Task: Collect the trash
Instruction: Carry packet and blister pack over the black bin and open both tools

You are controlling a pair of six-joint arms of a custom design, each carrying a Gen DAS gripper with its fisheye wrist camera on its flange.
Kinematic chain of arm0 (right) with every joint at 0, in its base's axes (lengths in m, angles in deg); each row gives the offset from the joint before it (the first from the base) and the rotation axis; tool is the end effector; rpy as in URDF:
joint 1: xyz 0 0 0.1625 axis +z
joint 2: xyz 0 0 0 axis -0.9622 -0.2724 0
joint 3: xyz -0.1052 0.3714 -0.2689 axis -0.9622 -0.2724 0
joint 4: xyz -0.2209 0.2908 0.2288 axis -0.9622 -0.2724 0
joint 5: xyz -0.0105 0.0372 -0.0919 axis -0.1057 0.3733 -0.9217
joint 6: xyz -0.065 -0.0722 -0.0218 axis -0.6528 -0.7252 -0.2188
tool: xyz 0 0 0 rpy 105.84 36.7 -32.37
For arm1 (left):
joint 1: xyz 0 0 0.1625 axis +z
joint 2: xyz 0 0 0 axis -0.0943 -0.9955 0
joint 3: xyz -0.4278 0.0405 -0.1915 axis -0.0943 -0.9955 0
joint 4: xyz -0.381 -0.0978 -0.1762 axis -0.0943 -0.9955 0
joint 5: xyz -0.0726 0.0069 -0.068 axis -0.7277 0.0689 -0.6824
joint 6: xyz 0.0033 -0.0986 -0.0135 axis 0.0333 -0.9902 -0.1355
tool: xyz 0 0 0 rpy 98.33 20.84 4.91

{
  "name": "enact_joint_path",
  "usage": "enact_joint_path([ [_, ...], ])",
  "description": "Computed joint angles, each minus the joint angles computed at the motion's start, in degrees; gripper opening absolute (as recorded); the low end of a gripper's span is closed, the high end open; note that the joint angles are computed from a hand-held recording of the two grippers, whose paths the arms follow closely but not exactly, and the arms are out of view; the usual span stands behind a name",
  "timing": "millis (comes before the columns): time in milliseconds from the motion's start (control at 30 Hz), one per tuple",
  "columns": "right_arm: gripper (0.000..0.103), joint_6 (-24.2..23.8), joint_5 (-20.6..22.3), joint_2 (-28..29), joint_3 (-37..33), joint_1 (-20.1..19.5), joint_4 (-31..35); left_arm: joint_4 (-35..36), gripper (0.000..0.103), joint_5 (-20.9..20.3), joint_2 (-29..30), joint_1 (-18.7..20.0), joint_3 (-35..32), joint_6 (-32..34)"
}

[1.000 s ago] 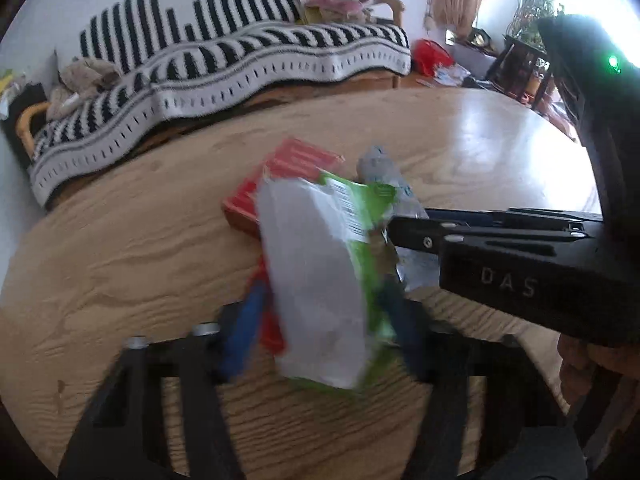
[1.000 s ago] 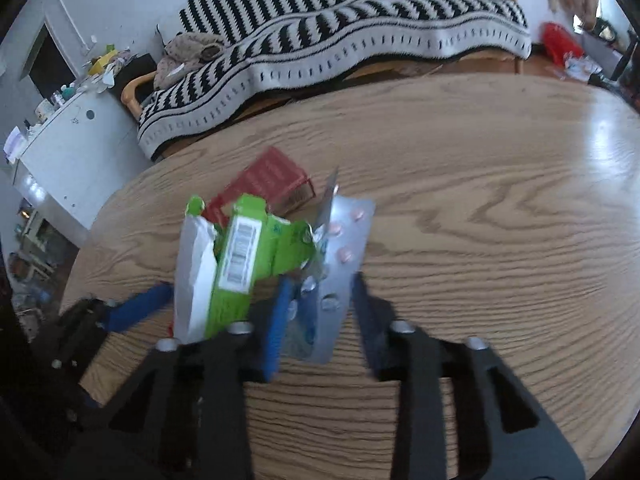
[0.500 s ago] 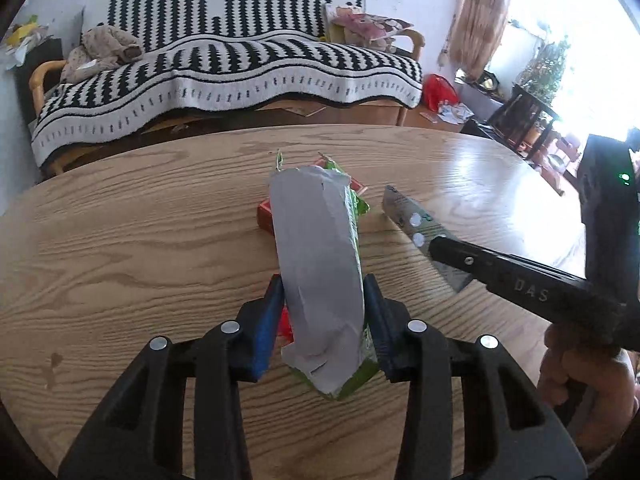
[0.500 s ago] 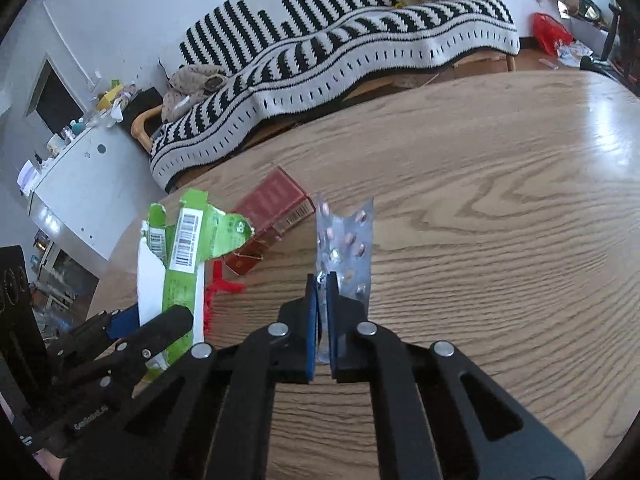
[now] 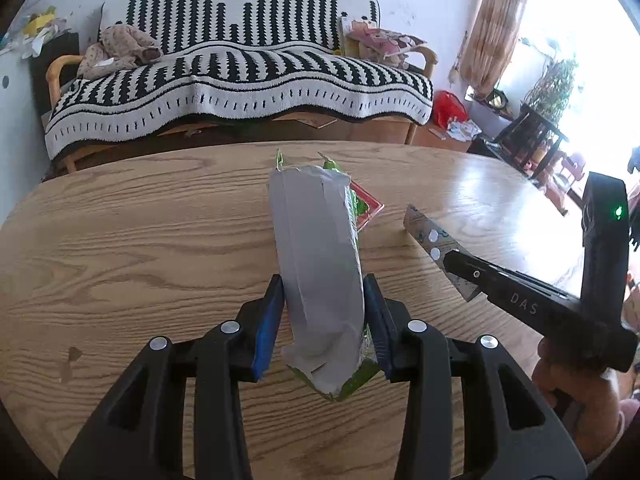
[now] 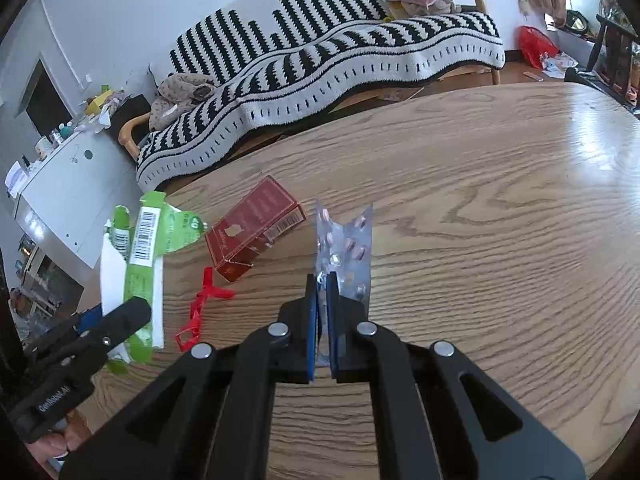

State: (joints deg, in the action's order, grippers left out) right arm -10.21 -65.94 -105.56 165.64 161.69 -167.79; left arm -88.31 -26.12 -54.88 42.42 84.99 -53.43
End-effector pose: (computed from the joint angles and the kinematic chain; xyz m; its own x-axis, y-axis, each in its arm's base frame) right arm 0.0865 -0.6673 0.4163 -0.8729 -0.2267 0.4321 -0.4422 0.7418 -0.5041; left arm -0.4686 -0.6200 0.0343 -0.8280 0.0382 -0.5594 0.4325 0.6785 -0.5938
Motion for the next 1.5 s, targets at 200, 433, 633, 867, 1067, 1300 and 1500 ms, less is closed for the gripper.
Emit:
enact_joint_path([
  [200, 0.005, -0.44, -0.03, -0.69, 0.36, 0.57, -0.31, -2.14, 0.040, 0.82, -1.28, -0.86, 1.55, -0.07],
  [433, 0.005, -0.53, 0.13, -3.17, 1.94, 1.15, -0.07, -5.36, 0.040, 2.74, -2.02, -2.62, 3.12, -1.73],
  [633, 0.005, 0.07, 2.65, -7.40, 4.61, 0.71, 1.84, -4.24, 0.040, 5.35, -4.11, -5.32, 6.71, -8.89],
  [867, 0.005, 0.68, 7.39, -15.94, 5.32, -1.11, 5.80, 0.33, 0.040, 3.53, -3.91, -8.93, 5.69, -12.69],
  [1067, 0.005, -1.92, 11.95, -25.46, 5.71, -3.04, 8.46, 0.27, 0.040, 0.92, -1.22, -12.65, 1.77, -10.39],
  [1300, 0.005, -5.96, 19.31, -39.12, 7.46, -12.92, 16.71, 3.29, 0.040, -5.40, 4.41, -16.35, -4.46, -8.80],
  [1500, 0.005, -13.21, 26.35, -48.89, 9.66, -29.22, 25.55, 7.33, 0.040, -14.66, 10.19, -17.75, -9.56, -8.28],
])
